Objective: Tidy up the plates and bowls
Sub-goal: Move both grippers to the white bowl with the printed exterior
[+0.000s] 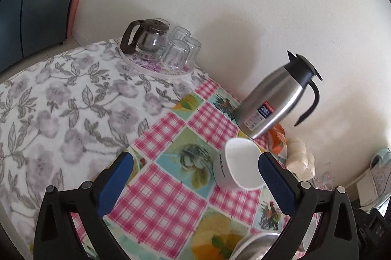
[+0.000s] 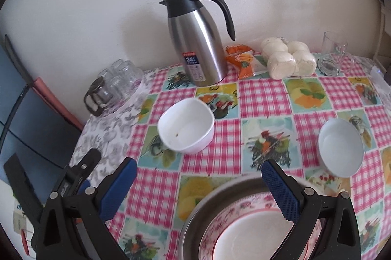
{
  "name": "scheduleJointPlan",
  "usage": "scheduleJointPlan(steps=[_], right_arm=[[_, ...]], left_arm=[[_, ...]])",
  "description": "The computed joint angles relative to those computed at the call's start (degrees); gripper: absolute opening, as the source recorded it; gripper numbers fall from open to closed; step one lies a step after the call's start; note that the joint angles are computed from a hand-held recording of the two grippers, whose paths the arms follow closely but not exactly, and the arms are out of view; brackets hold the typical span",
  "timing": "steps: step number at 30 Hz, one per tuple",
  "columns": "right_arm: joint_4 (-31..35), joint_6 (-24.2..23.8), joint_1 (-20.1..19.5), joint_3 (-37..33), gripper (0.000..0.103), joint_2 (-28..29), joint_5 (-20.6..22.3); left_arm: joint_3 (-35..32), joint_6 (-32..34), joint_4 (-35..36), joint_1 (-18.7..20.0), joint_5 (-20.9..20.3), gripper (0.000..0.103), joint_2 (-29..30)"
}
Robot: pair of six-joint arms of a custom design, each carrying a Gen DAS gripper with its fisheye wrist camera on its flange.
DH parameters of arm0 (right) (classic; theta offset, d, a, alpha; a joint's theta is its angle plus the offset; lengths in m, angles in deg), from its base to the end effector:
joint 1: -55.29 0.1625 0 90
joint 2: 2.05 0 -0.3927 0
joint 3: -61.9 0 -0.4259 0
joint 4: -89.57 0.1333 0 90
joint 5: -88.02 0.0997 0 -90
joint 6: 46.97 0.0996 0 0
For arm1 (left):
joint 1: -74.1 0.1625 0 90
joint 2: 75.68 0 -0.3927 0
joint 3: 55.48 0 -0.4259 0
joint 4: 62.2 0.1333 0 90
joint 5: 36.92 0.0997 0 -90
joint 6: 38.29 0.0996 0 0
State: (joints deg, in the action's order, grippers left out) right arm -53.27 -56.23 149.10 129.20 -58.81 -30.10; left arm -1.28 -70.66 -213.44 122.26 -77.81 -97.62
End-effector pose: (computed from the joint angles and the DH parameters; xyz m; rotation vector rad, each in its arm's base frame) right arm 0.1371 -0.7594 0.4152 0.0434 -2.4834 0.9259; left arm -0.4071 -0.7674 0.0732 -0.0872 2.4993 -1.1964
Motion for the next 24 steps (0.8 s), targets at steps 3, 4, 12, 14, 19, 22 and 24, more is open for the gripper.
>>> scheduleJointPlan(steps=[3, 4, 12, 14, 19, 22, 24], right_arm=[[0.97, 0.78, -0.03, -3.27, 0.103, 2.2, -1.28], [1.64, 1.1, -0.03, -4.5, 0.103, 3.01, -1.67], [7.28, 4.46, -0.7, -12.94, 0.103, 8.21, -2.3], [9.02, 5.52, -1.07, -14.79, 0.103, 9.34, -1.73], [12.47, 6.76, -1.61, -19.25, 0.103, 12.69, -3.15], [14.45, 7.52, -1.9, -21.78, 0.103, 14.59, -4.31], [16.13, 8.14, -2.13, -23.73, 0.103, 16.0, -4.85]], left_arm=[[-2.09, 0.53, 0.39, 0.4, 0.17, 0.102, 1.32], [-2.98, 0.83, 0.81, 0.59, -0.25, 0.102, 1.87], [-8.41, 1.7, 1.76, 1.96, -2.74, 0.102, 5.66], [-9.64, 1.95, 1.89, 2.26, -3.05, 0.102, 6.53], [-12.3, 0.08, 5.09, 3.39, -5.63, 0.102, 8.09], [-14.45, -1.04, 8.41, 3.91, -6.69, 0.102, 9.27], [-16.3, -1.17, 10.9, 4.27, -7.96, 0.102, 10.23]])
